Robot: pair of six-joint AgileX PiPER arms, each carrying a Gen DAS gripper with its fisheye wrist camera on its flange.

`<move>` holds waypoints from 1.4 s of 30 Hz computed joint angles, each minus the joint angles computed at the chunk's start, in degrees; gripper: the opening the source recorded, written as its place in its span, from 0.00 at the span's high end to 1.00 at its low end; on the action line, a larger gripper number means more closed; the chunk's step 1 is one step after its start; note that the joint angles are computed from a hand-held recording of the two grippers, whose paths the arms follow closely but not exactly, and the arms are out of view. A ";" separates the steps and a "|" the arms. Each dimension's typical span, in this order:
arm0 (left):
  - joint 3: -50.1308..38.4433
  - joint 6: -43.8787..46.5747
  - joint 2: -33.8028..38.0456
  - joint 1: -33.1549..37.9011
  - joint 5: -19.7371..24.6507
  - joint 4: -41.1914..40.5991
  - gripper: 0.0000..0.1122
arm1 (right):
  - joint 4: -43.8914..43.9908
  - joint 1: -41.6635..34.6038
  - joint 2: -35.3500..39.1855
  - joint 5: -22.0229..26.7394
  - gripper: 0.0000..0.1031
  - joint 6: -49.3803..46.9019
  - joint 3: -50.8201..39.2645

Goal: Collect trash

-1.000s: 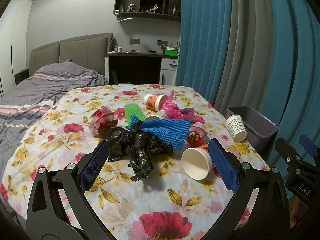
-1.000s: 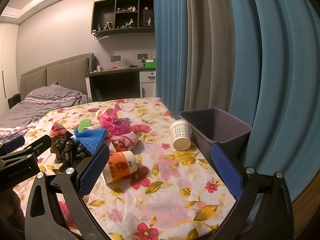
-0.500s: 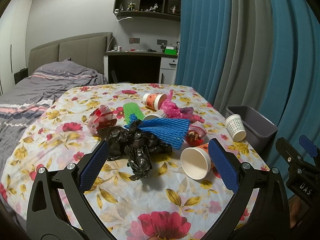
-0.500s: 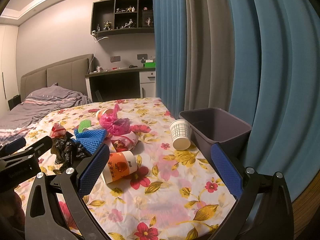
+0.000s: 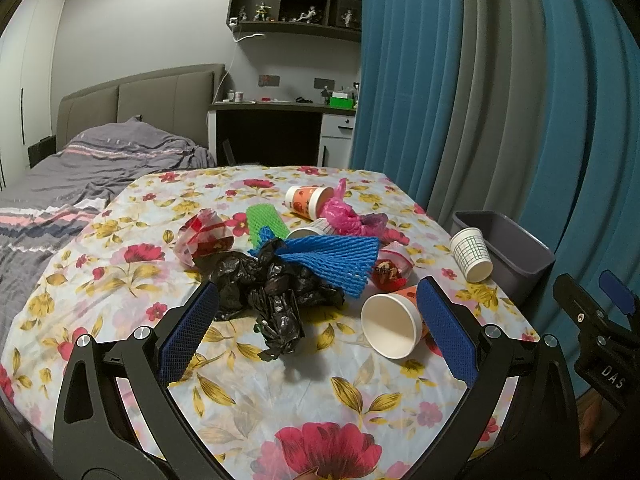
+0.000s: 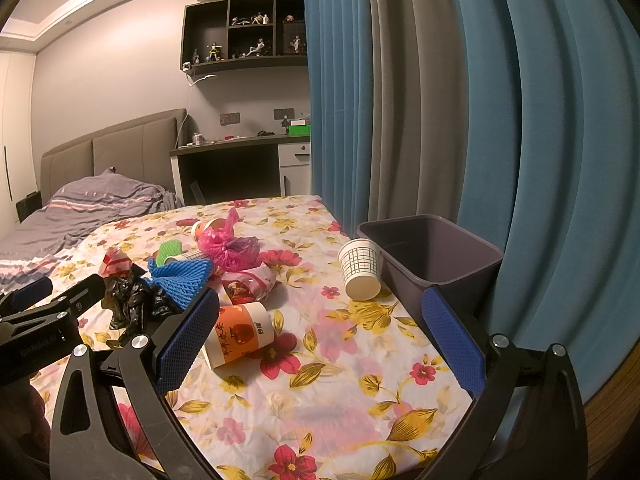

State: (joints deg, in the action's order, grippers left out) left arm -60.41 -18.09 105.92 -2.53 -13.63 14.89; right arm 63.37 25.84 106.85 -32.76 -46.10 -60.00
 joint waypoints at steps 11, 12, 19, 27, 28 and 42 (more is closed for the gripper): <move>-0.08 -0.82 -0.01 0.14 0.07 0.91 0.13 | -0.03 -0.06 0.04 -0.02 0.05 0.08 -0.11; -0.08 -0.41 0.00 0.09 0.07 0.42 0.13 | -0.16 -0.09 0.03 0.01 0.05 0.18 -0.13; -0.49 -0.13 1.27 -0.66 -1.07 -0.39 0.13 | 0.01 0.29 0.01 -0.43 0.05 0.41 -0.43; 1.73 5.44 2.61 2.24 -6.37 -6.10 0.13 | -7.53 0.17 1.48 1.95 0.05 6.55 -1.05; 1.77 6.50 2.75 2.94 -6.41 -7.28 0.13 | -8.54 0.39 2.28 2.59 0.05 7.00 -1.85; -1.66 8.76 5.45 15.78 -4.50 -13.40 0.13 | -15.10 3.84 17.55 19.36 0.11 6.14 -22.63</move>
